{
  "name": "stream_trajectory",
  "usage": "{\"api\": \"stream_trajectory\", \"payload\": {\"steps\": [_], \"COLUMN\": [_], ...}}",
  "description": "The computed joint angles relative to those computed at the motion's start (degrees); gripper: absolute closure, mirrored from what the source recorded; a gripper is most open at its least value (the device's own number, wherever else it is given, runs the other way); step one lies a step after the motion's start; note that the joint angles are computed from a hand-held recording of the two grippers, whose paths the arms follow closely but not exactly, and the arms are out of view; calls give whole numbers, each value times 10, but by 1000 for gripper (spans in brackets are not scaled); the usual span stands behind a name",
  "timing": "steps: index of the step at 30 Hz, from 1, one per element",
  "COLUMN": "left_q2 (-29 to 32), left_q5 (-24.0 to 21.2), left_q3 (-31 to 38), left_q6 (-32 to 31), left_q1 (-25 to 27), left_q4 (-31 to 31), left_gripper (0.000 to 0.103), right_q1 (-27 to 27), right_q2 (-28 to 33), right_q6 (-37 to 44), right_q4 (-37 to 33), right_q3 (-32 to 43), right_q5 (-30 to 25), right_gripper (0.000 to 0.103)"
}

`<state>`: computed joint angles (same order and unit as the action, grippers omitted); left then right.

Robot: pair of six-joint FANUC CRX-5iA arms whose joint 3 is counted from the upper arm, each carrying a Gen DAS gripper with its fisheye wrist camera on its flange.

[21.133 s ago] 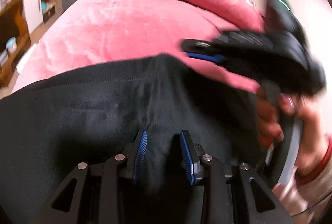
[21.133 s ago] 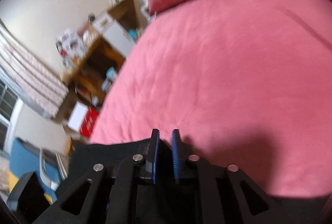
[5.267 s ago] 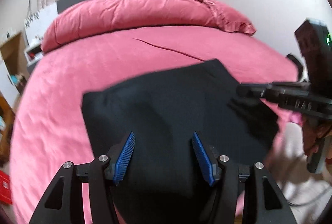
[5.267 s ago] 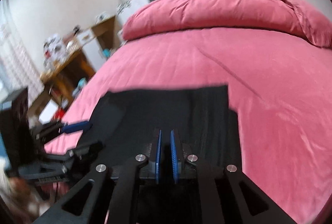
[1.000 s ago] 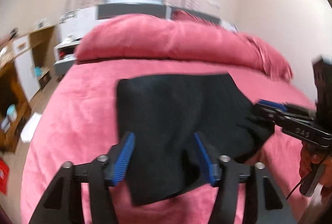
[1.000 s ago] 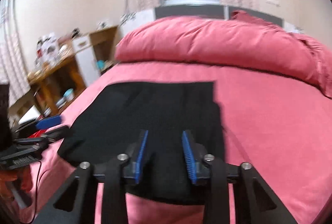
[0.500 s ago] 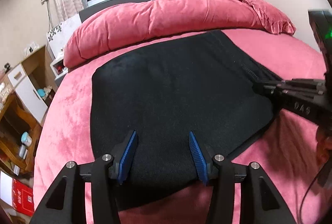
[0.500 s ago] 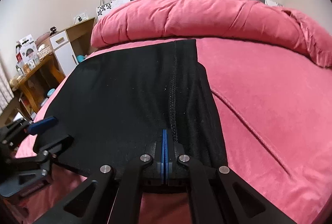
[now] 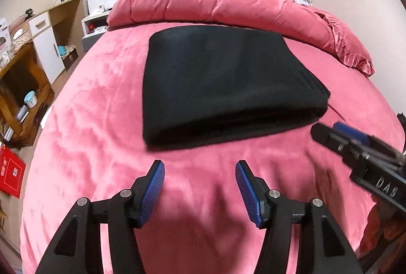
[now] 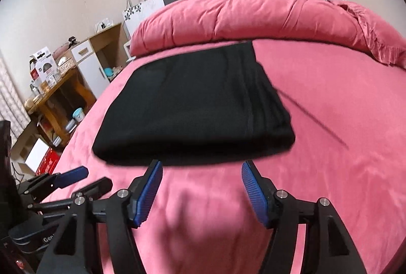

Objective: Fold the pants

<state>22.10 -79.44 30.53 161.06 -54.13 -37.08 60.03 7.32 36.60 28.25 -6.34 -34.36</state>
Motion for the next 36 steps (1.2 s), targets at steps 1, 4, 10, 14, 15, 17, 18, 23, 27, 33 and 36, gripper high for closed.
{"api": "stream_trajectory", "payload": {"steps": [1, 4, 10, 14, 15, 17, 18, 23, 27, 33, 36], "left_q2": [1, 7, 11, 14, 12, 11, 8, 3, 5, 2, 6], "left_q5": [-10, -47, -113, -134, -136, -143, -142, -150, -163, -161, -167], "left_q3": [4, 24, 54, 71, 71, 72, 67, 63, 67, 67, 73], "left_q6": [3, -2, 29, 34, 38, 45, 48, 66, 72, 78, 75], "left_q1": [-8, -31, -80, -102, -104, -109, -108, -109, -119, -123, -125], "left_q4": [-7, -23, -87, -111, -111, -112, -111, -102, -116, -119, -124], "left_gripper": [44, 44, 44, 44, 44, 44, 44, 44, 44, 44, 44], "right_q1": [5, 17, 41, 59, 64, 66, 68, 75, 83, 90, 91], "right_q2": [-9, -26, -57, -73, -73, -75, -77, -84, -89, -93, -94], "right_q6": [-4, -24, -128, -194, -200, -198, -193, -194, -207, -213, -210], "right_q4": [-1, 8, 114, 181, 187, 186, 182, 183, 203, 214, 215], "right_q3": [-9, -29, -78, -104, -103, -104, -103, -106, -114, -117, -118], "right_q5": [-2, -5, -16, -47, -59, -65, -66, -72, -76, -80, -79], "right_gripper": [33, 26, 13, 12, 12, 12, 12, 12, 12, 12, 12]}}
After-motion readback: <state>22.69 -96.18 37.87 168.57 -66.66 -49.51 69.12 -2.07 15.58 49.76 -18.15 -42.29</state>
